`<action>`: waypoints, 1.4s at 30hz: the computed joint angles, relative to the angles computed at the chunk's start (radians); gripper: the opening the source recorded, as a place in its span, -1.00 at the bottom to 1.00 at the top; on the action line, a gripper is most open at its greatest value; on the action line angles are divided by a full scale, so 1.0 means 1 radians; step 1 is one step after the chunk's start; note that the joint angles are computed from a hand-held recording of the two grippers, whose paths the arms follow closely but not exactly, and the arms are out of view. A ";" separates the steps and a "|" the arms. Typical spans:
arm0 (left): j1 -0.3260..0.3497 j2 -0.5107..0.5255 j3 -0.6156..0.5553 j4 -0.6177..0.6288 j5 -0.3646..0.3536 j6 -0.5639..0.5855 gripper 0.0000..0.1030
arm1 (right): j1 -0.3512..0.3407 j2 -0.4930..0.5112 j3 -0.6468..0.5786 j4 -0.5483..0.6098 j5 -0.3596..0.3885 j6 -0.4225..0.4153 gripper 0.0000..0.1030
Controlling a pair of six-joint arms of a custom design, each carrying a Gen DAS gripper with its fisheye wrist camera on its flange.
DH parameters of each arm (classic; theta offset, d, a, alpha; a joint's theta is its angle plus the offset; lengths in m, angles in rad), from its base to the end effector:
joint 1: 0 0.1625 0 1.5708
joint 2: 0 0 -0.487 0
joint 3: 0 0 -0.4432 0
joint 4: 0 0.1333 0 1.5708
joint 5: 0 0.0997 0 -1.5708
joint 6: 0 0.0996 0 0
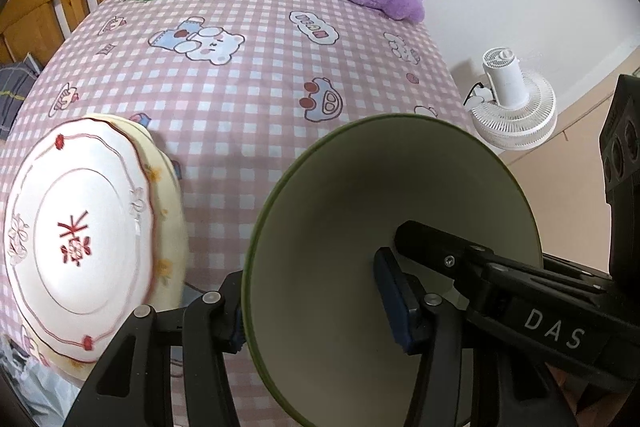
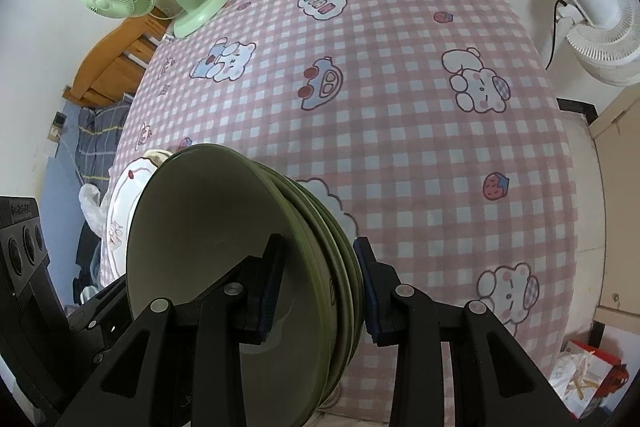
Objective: Organize plates and bowls
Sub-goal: 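Lift the bowl stack and carry it over the plate stack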
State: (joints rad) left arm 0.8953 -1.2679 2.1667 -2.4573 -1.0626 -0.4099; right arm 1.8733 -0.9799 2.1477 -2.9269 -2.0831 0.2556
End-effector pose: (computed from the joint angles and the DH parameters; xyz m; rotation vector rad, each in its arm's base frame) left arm -0.1832 -0.5193 0.1923 0.3590 2.6551 -0.3452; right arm 0.2473 -0.5087 0.0926 -0.0034 -2.6681 0.4345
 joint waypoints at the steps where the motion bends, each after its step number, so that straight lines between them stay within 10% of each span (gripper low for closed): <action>1: 0.002 -0.009 0.001 0.003 -0.001 0.009 0.03 | 0.010 0.005 -0.003 0.000 -0.007 0.013 -0.27; 42: 0.293 -0.193 -0.166 0.243 -0.044 0.362 0.02 | 0.214 0.384 -0.361 0.120 -0.059 0.318 -0.28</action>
